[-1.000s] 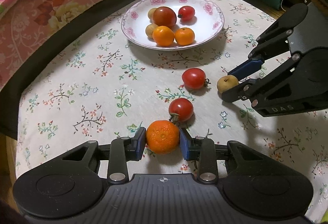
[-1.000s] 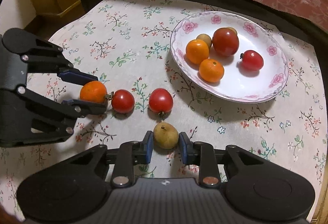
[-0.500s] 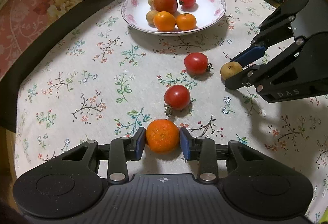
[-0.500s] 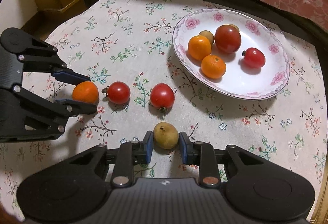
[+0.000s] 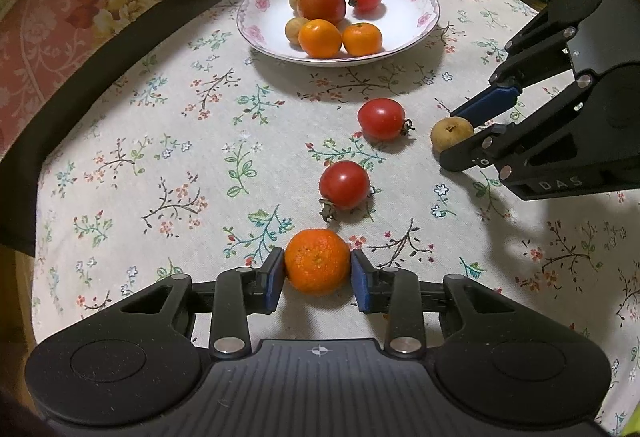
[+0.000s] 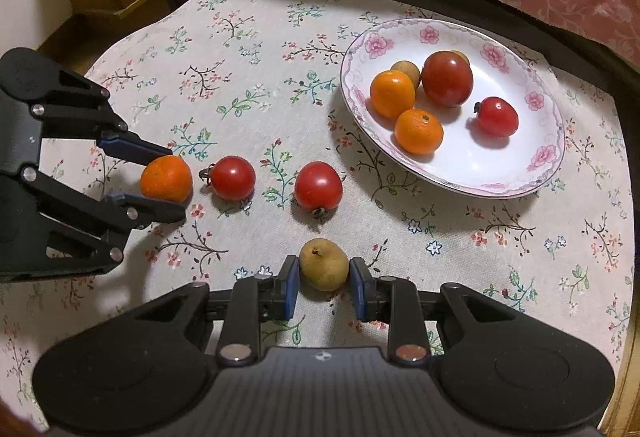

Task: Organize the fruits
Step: 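Grasp a mandarin with the left tool while the right tool grasps a brown fruit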

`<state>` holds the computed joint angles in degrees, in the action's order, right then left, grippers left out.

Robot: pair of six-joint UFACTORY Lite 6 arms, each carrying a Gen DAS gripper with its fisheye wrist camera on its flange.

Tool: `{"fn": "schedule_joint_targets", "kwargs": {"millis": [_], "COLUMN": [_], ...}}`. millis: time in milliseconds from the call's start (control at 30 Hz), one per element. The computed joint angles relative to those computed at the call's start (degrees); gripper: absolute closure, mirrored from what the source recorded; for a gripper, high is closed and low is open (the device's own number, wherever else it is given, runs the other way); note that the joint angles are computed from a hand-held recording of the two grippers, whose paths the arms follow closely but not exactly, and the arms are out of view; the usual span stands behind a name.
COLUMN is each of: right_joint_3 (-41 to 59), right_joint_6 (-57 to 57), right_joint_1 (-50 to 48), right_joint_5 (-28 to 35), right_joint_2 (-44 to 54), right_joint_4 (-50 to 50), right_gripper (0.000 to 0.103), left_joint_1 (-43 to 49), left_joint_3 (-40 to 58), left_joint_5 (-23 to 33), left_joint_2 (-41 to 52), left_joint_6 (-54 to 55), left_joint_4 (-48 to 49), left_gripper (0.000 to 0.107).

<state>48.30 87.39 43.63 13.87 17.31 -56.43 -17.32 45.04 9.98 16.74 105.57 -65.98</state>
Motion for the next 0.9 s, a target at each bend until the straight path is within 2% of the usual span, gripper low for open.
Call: {"fn": "schedule_joint_targets", "kwargs": {"millis": [900], "right_joint_3": [-2.0], "right_joint_6": [1.2], "right_joint_1": [0.8], "right_joint_5": [3.2], "right_joint_2": [-5.2], "right_joint_4": [-0.4], "right_gripper": [0.076], "left_joint_1": [-1.3], "left_joint_3": [0.6], "left_joint_5": [0.6], "left_joint_2": [-3.1], "left_joint_6": [-1.0], "left_joint_4": [-2.5], "left_gripper": [0.064]}}
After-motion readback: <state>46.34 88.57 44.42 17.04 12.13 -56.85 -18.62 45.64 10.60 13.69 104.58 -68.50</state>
